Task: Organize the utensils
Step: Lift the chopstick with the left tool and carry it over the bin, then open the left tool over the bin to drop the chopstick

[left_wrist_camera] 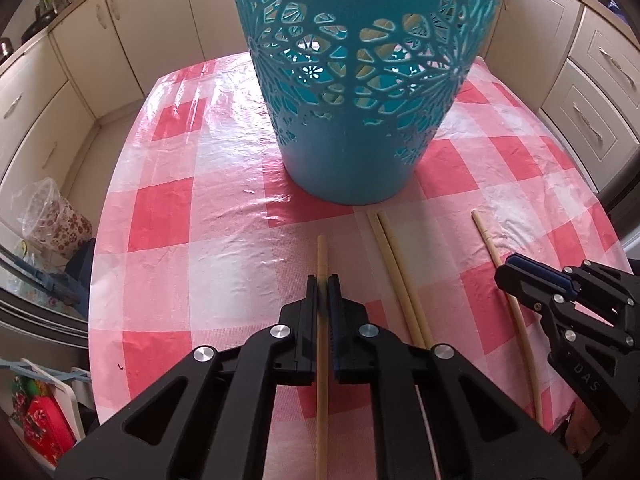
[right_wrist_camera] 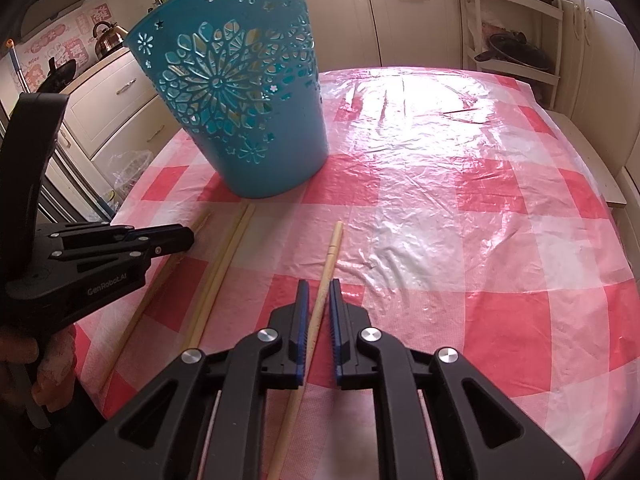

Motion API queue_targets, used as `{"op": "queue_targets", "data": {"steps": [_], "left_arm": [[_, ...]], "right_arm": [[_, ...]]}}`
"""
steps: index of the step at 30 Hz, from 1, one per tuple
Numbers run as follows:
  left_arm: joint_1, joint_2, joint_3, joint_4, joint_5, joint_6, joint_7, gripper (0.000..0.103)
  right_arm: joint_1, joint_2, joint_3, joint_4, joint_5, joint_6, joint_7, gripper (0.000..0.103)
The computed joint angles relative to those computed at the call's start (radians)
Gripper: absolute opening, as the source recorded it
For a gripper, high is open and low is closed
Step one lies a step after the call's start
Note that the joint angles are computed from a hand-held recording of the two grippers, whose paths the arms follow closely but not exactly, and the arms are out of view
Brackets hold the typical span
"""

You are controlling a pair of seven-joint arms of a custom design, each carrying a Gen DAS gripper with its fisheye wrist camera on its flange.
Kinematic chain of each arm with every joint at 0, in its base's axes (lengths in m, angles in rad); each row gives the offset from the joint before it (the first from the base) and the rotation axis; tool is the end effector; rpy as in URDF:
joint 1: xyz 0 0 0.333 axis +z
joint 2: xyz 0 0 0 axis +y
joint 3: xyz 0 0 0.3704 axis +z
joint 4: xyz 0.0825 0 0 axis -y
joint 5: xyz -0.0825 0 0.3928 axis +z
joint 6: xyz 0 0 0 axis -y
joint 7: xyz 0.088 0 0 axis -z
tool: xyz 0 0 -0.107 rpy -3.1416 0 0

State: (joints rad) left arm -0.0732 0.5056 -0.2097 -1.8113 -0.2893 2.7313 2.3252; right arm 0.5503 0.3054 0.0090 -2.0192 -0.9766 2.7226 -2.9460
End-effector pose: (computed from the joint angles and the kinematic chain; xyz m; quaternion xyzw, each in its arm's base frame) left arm 0.6981 -0.1703 0.3529 -0.3880 0.8894 -0.2173 0.1056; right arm 0.5302 0.3675 0.3765 -0.5323 0.7828 -0.1871 0.2625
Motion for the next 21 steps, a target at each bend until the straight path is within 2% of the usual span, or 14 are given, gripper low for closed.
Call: {"op": "queue_targets", "data": {"steps": [5, 7, 10, 12, 16, 21], "left_arm": [[0.124, -0.078, -0.111, -0.046, -0.175, -0.074, 0.178, 0.005], [0.177, -0.116, -0.145, -0.043, -0.290, -0.155, 0.266, 0.005], [0.246, -0.172, -0.168, -0.016, -0.466, -0.321, 0.352, 0.005], [0.271, -0.209, -0.173, 0.001, -0.580, -0.376, 0.412, 0.005], [0.263, -0.246, -0.164, 0.043, -0.767, -0.372, 0.499, 0.005], [0.191, -0.234, -0.149, 0.105, -0.973, -0.223, 0.573, 0.005]], "right_arm": [[0.001, 0.000, -0.001, 0.000, -0.001, 0.000, 0.002, 0.011], [0.001, -0.001, 0.000, -0.001, -0.001, 0.000, 0.001, 0.011], [0.001, -0.001, 0.000, -0.002, -0.002, 0.000, 0.002, 0.011], [0.001, 0.000, 0.000, 0.001, -0.001, -0.005, 0.000, 0.011], [0.000, 0.001, 0.000, 0.004, -0.002, -0.004, -0.003, 0.011], [0.000, 0.000, -0.002, 0.002, -0.005, 0.003, 0.001, 0.011]]}}
